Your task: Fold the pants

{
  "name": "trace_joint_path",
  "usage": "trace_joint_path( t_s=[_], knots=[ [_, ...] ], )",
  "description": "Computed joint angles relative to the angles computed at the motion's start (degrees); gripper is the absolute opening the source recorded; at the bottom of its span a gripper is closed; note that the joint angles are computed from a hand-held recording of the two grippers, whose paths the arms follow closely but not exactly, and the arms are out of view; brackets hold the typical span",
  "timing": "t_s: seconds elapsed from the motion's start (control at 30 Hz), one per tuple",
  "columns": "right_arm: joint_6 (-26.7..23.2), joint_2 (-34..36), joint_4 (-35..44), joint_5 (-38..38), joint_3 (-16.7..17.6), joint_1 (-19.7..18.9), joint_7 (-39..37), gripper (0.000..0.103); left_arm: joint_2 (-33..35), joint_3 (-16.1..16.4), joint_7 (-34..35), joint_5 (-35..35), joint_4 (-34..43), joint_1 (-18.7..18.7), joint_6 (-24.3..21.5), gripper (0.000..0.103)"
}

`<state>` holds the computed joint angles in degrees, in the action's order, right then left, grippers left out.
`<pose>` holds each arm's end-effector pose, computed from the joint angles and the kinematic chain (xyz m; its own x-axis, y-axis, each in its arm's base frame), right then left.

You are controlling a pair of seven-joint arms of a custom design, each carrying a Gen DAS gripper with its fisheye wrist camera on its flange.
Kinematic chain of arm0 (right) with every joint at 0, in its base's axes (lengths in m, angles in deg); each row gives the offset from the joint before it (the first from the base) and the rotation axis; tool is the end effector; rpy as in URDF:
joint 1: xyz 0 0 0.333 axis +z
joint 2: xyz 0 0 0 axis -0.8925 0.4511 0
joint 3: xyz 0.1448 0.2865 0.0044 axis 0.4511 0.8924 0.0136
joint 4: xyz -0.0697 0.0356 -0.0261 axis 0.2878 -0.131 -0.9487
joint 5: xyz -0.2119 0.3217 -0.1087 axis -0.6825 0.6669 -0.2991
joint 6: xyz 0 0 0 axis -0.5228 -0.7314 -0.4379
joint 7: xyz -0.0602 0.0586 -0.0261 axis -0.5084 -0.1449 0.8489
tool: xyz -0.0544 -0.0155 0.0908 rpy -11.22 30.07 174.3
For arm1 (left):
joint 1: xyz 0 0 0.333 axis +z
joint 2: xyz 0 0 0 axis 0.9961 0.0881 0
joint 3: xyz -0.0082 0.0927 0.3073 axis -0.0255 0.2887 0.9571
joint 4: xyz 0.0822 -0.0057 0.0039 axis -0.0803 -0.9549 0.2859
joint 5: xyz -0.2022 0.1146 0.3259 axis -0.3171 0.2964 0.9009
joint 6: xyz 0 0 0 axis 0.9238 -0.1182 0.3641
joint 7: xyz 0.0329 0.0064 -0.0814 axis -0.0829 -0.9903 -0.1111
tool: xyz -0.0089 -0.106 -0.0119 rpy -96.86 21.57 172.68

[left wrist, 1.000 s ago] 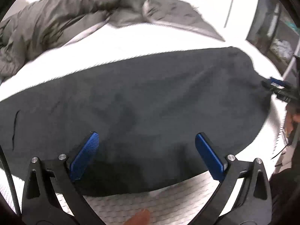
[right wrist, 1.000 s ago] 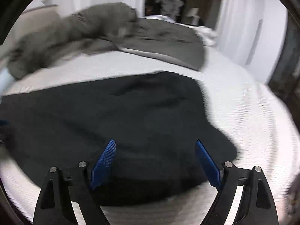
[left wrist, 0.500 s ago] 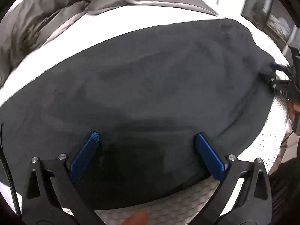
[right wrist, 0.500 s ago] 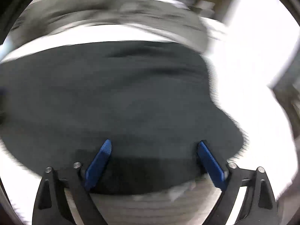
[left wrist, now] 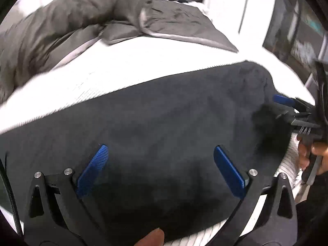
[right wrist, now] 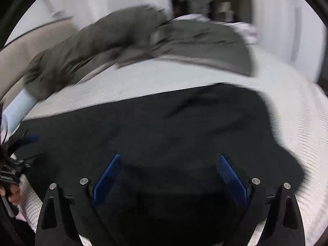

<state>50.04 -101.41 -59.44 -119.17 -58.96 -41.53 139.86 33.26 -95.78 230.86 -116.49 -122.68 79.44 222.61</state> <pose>0.4207 0.2892 0.4600 -0.3031 -0.9527 -0.0242 -0.6846 0.2353 -0.6899 0.6411 -0.2070 0.4362 -0.6928 -0.7187 0.0590 -0.5712 0.4970 -0.6533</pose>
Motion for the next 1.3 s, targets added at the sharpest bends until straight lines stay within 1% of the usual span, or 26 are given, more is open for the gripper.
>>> trace_joint_path(
  t_s=[0.07, 0.1, 0.13, 0.17, 0.2, 0.23, 0.27, 0.3, 0.33, 0.4, 0.47, 0.57, 0.6, 0.67, 0.7, 0.77, 0.8, 0.87, 1.0, 1.03, 1.1, 1.13, 1.17, 1.23, 1.27, 1.3],
  knots=[
    [0.41, 7.69, 6.34, 4.92, -1.81, 0.51, -10.69, 0.096, 2.95, 1.79, -4.71, 7.09, 3.08, -3.57, 0.64, 0.102],
    [-1.63, 10.88, 9.59, 7.57, -2.35, 0.88, -15.88, 0.096, 4.43, 3.79, -8.88, 12.47, 4.61, -5.76, -0.37, 0.102],
    [-3.95, 13.42, 11.87, 8.4, -2.87, 1.17, -19.92, 0.096, 6.09, 6.04, -13.64, 17.91, 6.52, -7.82, -1.96, 0.102],
    [-3.85, 13.96, 12.29, 7.95, -3.62, 1.21, -21.32, 0.096, 7.64, 7.5, -17.52, 21.71, 8.19, -9.11, -2.89, 0.102],
    [-3.57, 12.83, 11.16, 8.03, -4.16, 1.31, -21.59, 0.096, 9.17, 9.11, -21.81, 25.02, 9.83, -10.28, -3.66, 0.103],
    [-4.2, 12.15, 10.58, 8.27, -4.83, 0.97, -21.31, 0.096, 10.25, 9.21, -24.01, 26.02, 11.09, -10.19, -4.34, 0.103],
    [-7.19, 11.15, 10.12, 7.28, -5.1, 0.93, -19.57, 0.096, 11.28, 8.68, -25.52, 25.89, 12.68, -9.38, -5.65, 0.103],
    [-13.38, 10.18, 9.76, 4.84, -4.82, 0.63, -16.29, 0.095, 11.91, 8.38, -27.25, 26.04, 13.73, -8.7, -6.42, 0.103],
    [-16.37, 8.14, 8.29, 4.37, -4.85, 0.73, -14.9, 0.095, 12.09, 8.97, -29.51, 27.53, 13.89, -8.88, -5.78, 0.103],
    [-18.58, 5.31, 5.37, 3.64, -4.88, -0.52, -10.38, 0.096, 12.12, 9.98, -32.75, 30.91, 13.42, -9.34, -3.85, 0.103],
    [-22.13, 3.75, 4.26, 2.53, -4.34, -1.38, -6.88, 0.096, 12.34, 8.98, -33.59, 31.23, 13.64, -8.25, -3.9, 0.103],
    [-19.79, 1.52, 2.79, 2.15, -4.27, -2.14, -5.53, 0.096, 11.69, 8.19, -34.36, 31.81, 12.85, -7.45, -3.06, 0.103],
    [-20.28, 0.66, 1.92, 2.09, -4.46, -1.05, -4.82, 0.096, 10.49, 7.99, -34.46, 31.99, 11.32, -7.28, -1.92, 0.102],
    [-18.75, 0.49, 2.96, 0.24, -2.63, -1.89, -3.61, 0.096, 8.84, 4.68, -30.57, 28.64, 9.08, -4.86, 0.74, 0.102],
    [-17.68, 0.0, 3.04, -0.37, -2.32, -1.77, -3.04, 0.096, 8.25, 1.83, -26.41, 25.08, 8.06, -2.63, 1.69, 0.102],
    [-12.98, 1.46, 4.86, -1.77, -1.94, -1.45, -2.79, 0.097, 8.24, -0.44, -22.71, 21.58, 8.53, -2.33, 1.67, 0.102],
    [-10.73, 2.82, 6.19, -1.85, -2.15, -1.37, -3.92, 0.097, 8.76, -0.41, -21.95, 21.16, 9.22, -2.94, 1.17, 0.102],
    [-6.82, 8.19, 11.05, -1.06, -3.0, -1.28, -8.46, 0.096, 11.22, 2.01, -23.8, 24.2, 12.99, -6.47, -1.13, 0.102],
    [-4.34, 19.66, 20.45, 5.53, -5.16, -0.76, -17.76, 0.092, 17.22, 7.58, -30.52, 32.89, 21.11, -12.77, -4.8, 0.1],
    [-6.89, 22.29, 23.04, 7.41, -6.69, 0.92, -20.43, 0.092, 18.0, 6.58, -30.3, 31.96, 21.79, -11.83, -5.27, 0.1],
    [-6.74, 23.23, 24.01, 7.63, -5.94, -0.28, -20.82, 0.092, 18.6, 4.19, -28.73, 29.03, 21.9, -9.44, -6.06, 0.1],
    [-9.16, 22.43, 23.88, 6.54, -7.26, 0.86, -19.09, 0.092, 18.66, 4.33, -28.51, 28.98, 22.02, -9.21, -6.19, 0.1],
    [-14.78, 22.23, 24.66, 4.48, -8.61, 2.71, -16.89, 0.092, 18.57, 4.7, -28.35, 29.28, 21.85, -9.15, -5.92, 0.101],
    [-24.53, 21.03, 24.29, 2.42, -9.46, 3.55, -11.33, 0.092, 18.96, 6.25, -29.18, 30.45, 22.21, -9.2, -5.29, 0.103],
    [-27.09, 19.55, 22.68, 2.62, -9.86, 3.07, -7.69, 0.093, 19.26, 6.49, -29.47, 30.36, 22.59, -8.68, -5.46, 0.103],
    [-26.96, 17.68, 20.44, 2.63, -9.97, 2.29, -4.67, 0.093, 19.91, 6.69, -30.11, 29.97, 23.73, -8.06, -6.22, 0.103]
  ],
)
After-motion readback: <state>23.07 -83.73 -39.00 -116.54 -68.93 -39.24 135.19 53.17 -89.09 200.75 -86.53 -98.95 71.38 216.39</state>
